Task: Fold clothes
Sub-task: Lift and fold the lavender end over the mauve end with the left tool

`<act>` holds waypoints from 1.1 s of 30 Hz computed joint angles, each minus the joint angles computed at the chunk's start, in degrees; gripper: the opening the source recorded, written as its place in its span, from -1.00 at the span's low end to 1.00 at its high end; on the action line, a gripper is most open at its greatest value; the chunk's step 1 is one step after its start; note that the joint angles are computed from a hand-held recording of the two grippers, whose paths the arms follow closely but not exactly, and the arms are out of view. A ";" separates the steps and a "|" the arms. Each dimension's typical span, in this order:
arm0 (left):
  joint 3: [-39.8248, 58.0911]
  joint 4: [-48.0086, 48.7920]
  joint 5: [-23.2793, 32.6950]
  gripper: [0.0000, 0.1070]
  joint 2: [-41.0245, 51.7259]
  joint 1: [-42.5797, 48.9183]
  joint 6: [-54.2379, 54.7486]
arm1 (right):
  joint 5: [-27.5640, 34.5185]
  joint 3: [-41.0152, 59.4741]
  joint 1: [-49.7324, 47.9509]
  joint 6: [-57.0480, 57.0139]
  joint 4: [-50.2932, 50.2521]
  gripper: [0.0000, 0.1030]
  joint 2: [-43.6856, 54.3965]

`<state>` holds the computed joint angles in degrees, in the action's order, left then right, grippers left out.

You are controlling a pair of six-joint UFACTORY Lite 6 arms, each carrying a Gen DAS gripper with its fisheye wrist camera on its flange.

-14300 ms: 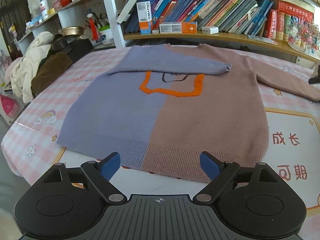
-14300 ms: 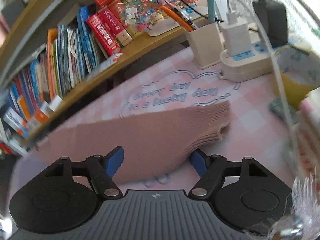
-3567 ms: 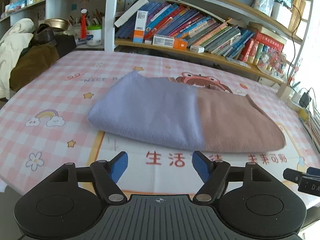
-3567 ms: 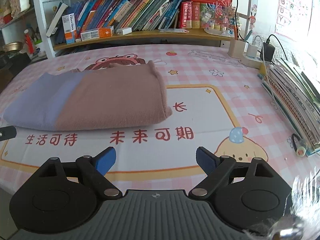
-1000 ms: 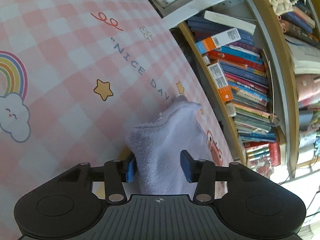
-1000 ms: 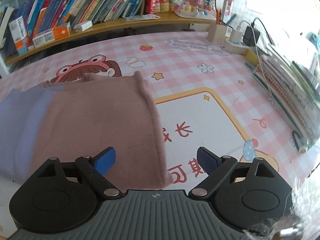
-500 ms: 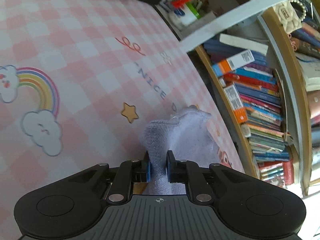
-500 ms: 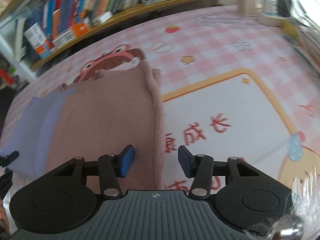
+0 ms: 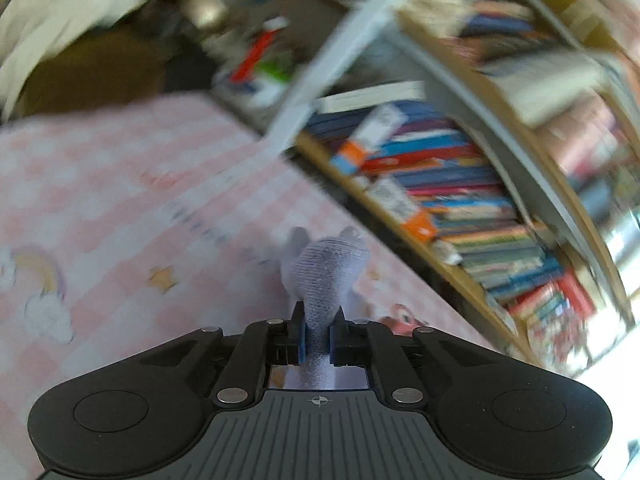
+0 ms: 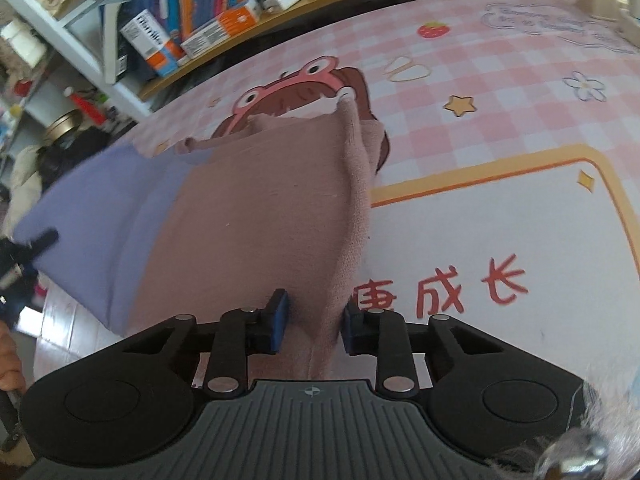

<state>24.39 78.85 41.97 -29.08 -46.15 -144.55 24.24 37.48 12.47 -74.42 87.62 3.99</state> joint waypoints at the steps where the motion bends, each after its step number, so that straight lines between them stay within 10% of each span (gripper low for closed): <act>1: 3.16 -1.24 3.40 -0.85 2.85 -3.85 2.70 | 1.18 0.51 -0.75 -1.11 -0.21 -0.52 0.73; 6: 21.39 -5.67 14.29 -0.84 20.50 -18.20 18.02 | 7.23 2.79 -4.66 -6.06 -1.32 -0.55 4.35; 15: 54.41 -20.20 14.31 -0.69 59.62 -25.86 55.58 | 16.77 7.63 -10.99 -7.31 -6.98 -0.56 10.56; 33: 50.50 -13.85 17.93 -0.88 54.49 -31.71 43.48 | 22.28 12.46 -13.66 -6.42 -10.92 -0.57 15.35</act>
